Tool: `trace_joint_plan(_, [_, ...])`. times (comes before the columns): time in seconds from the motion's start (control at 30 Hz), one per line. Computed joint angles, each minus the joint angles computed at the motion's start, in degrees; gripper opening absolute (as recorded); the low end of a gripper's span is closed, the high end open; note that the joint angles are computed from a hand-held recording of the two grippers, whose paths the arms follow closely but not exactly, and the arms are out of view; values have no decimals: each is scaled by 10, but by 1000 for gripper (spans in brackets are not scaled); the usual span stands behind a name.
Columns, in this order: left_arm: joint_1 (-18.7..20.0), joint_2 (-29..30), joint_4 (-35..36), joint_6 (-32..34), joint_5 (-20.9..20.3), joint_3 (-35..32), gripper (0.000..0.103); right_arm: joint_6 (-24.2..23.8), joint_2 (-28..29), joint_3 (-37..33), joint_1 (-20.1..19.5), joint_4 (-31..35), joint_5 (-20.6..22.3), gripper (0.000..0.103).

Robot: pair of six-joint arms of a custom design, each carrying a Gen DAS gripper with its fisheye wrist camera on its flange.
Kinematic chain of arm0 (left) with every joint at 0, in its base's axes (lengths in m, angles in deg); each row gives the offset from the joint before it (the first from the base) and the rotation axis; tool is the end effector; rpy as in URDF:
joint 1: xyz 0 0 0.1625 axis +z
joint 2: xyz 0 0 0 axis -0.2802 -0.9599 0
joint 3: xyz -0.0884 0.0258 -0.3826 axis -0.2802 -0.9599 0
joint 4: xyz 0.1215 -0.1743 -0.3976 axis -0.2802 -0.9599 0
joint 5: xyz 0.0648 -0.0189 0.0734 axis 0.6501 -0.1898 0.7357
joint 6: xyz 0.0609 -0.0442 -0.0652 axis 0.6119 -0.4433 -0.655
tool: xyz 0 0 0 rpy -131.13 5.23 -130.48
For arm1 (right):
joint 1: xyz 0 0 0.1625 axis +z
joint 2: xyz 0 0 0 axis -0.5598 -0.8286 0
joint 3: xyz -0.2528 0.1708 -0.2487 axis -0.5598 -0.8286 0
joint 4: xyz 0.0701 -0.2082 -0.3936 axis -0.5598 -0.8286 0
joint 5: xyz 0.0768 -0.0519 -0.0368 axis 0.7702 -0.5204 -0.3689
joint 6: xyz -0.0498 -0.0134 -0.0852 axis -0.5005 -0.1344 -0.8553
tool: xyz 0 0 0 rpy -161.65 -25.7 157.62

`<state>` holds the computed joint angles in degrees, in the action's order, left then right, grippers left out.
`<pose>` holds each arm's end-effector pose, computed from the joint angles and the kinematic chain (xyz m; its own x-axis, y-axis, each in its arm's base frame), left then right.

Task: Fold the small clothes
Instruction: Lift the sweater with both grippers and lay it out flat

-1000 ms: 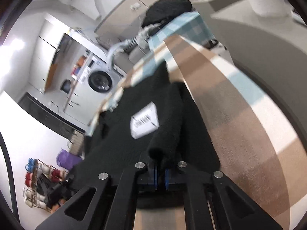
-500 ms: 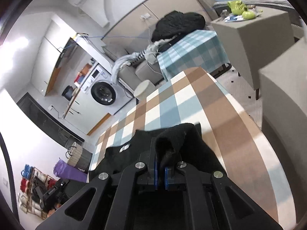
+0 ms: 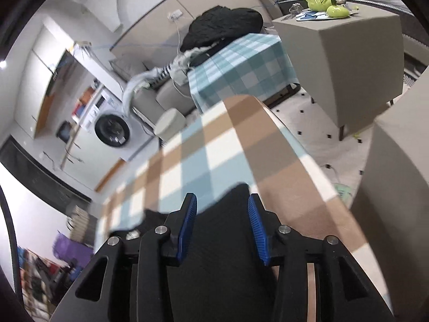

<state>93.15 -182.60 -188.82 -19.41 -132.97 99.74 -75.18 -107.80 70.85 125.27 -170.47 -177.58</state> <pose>0.0919 -0.4268 0.3363 -0.9059 -0.1634 -0.3907 0.1733 0.6989 -0.6939 0.1062 -0.3742 0.1238 -0.9405 0.2844 0.1857 0.0418 0.6393 -0.7678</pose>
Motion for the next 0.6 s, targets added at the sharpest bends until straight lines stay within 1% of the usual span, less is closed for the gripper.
trace_joint_plan(0.03, [3,-4,14,8,3,4,66,-8,-3,4,-1,12,-3,41])
trace_joint_plan(0.1, [2,-2,17,21,18,11,66,-27,-2,9,-8,22,1,43])
trace_joint_plan(0.13, [2,5,17,33,29,13,66,-32,1,9,-9,27,-2,44])
trace_joint_plan(0.23, [8,34,-5,57,42,9,65,-47,23,-3,-14,28,-8,45])
trace_joint_plan(0.27, [8,41,-4,60,48,8,65,-50,33,-12,-13,32,-19,45])
trace_joint_plan(0.3, [10,49,-6,64,51,4,63,-50,46,-21,-11,30,-32,45])
trace_joint_plan(0.33, [17,62,-18,71,48,-1,59,-54,53,-26,-12,29,-32,45])
trace_joint_plan(0.37, [20,68,-26,75,42,-3,49,-61,61,-30,-15,18,-26,44])
trace_joint_plan(0.4, [26,75,-34,79,34,-6,31,-68,68,-33,-16,9,-25,36])
trace_joint_plan(0.43, [29,81,-45,81,30,-8,20,-82,81,-37,-14,-13,-28,30])
trace_joint_plan(0.47, [31,83,-55,84,27,-9,6,-92,88,-40,-11,-24,-34,19])
trace_joint_plan(0.5, [31,84,-63,88,25,-8,4,-99,91,-41,-11,-34,-33,13])
trace_joint_plan(0.53, [29,80,-79,98,22,-3,2,-105,91,-37,-15,-47,-17,11])
trace_joint_plan(0.57, [27,78,-91,107,21,1,1,-113,89,-31,-19,-63,1,7])
trace_joint_plan(0.6, [25,73,-94,114,21,3,1,-130,91,-27,-13,-86,3,7])
